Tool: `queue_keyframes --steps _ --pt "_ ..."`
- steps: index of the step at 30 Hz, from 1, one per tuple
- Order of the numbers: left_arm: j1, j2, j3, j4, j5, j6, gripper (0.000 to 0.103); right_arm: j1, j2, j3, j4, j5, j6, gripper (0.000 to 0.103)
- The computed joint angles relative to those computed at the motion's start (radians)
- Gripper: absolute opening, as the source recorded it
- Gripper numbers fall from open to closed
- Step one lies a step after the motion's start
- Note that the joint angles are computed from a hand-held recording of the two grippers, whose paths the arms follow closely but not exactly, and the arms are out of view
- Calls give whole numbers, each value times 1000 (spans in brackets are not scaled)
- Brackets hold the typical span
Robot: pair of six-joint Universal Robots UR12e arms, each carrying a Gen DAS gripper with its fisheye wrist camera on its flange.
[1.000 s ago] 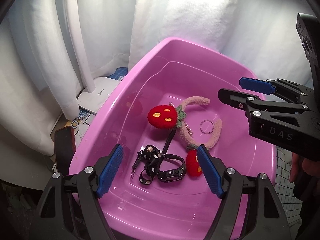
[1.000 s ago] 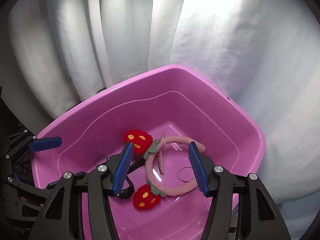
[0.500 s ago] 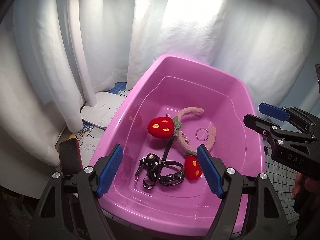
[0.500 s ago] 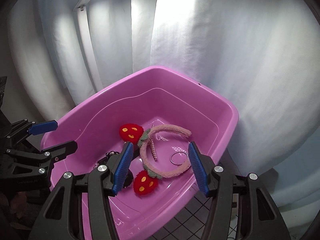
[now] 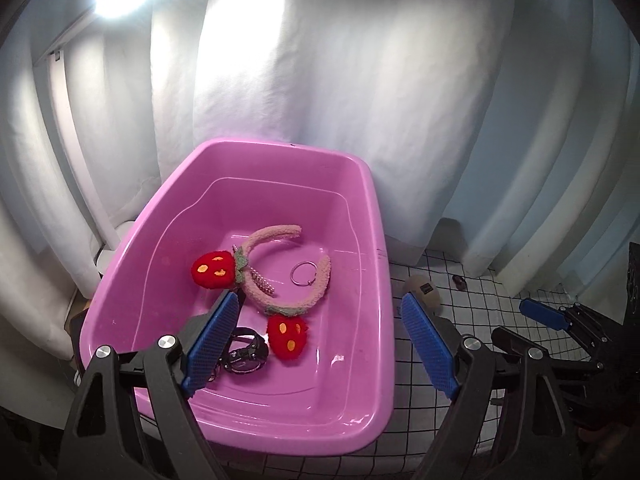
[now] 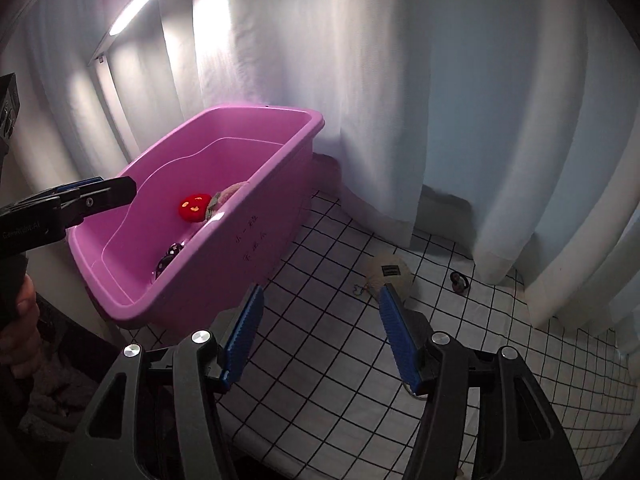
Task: Organize jewelry
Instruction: 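Withdraw both open tools from the tub back over the table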
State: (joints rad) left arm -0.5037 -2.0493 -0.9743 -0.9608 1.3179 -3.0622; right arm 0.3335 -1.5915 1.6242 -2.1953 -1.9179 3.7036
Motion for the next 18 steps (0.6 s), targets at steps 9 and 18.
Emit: queue_keyframes --steps 9,18 --pt "-76 41 -81 -27 -30 74 92 51 -210 207 118 -106 330 65" --pt "-128 17 -100 -23 52 146 92 66 -283 322 97 -105 519 65"
